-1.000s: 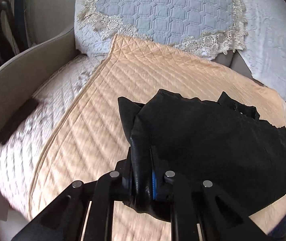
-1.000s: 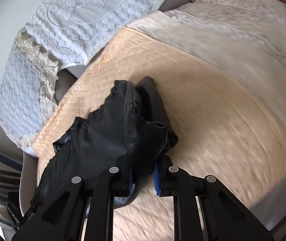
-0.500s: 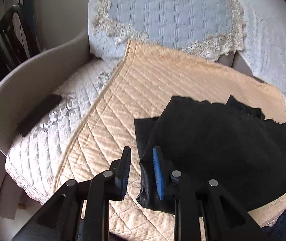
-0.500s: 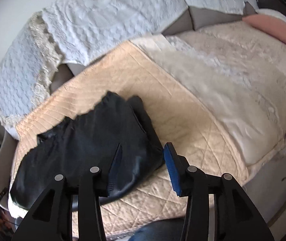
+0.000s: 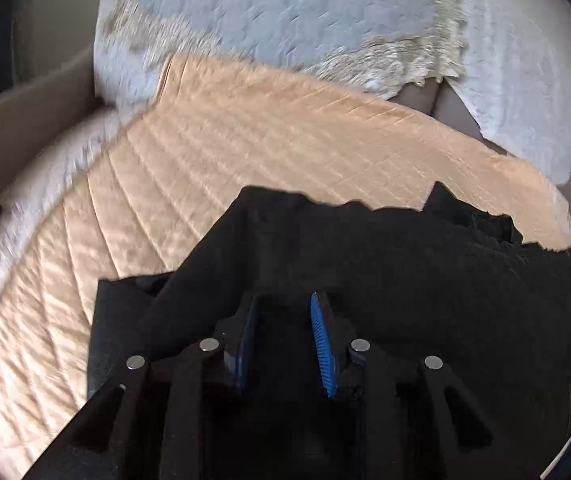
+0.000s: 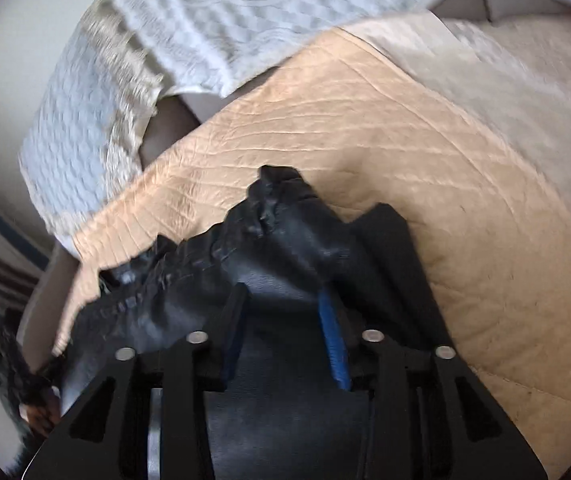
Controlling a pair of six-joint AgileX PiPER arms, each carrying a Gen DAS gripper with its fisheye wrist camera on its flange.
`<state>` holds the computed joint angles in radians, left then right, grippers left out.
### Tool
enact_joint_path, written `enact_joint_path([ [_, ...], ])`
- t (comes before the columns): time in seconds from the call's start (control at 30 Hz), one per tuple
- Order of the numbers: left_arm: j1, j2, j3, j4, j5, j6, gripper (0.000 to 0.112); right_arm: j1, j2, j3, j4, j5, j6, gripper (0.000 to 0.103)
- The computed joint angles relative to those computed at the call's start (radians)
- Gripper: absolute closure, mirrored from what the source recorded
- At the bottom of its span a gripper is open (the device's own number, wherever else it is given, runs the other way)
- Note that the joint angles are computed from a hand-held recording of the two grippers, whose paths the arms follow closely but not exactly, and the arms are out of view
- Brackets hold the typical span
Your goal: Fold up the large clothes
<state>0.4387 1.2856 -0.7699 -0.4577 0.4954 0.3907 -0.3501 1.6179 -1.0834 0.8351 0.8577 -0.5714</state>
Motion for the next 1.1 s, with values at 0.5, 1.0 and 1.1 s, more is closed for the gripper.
enact_joint_path([
  [0.5, -0.197, 0.181, -0.228, 0.430, 0.050, -0.469, 0.071, 0.121, 0.121, -0.144, -0.097, -0.061, 0.130, 0.066],
  [1.0, -0.223, 0.180, -0.197, 0.526, 0.020, -0.571, 0.070, 0.119, 0.119, -0.116, -0.085, -0.088, 0.125, 0.070],
  [1.1, -0.211, 0.182, -0.202, 0.496, 0.025, -0.539, 0.070, 0.136, 0.122, -0.141, -0.146, -0.077, 0.181, 0.070],
])
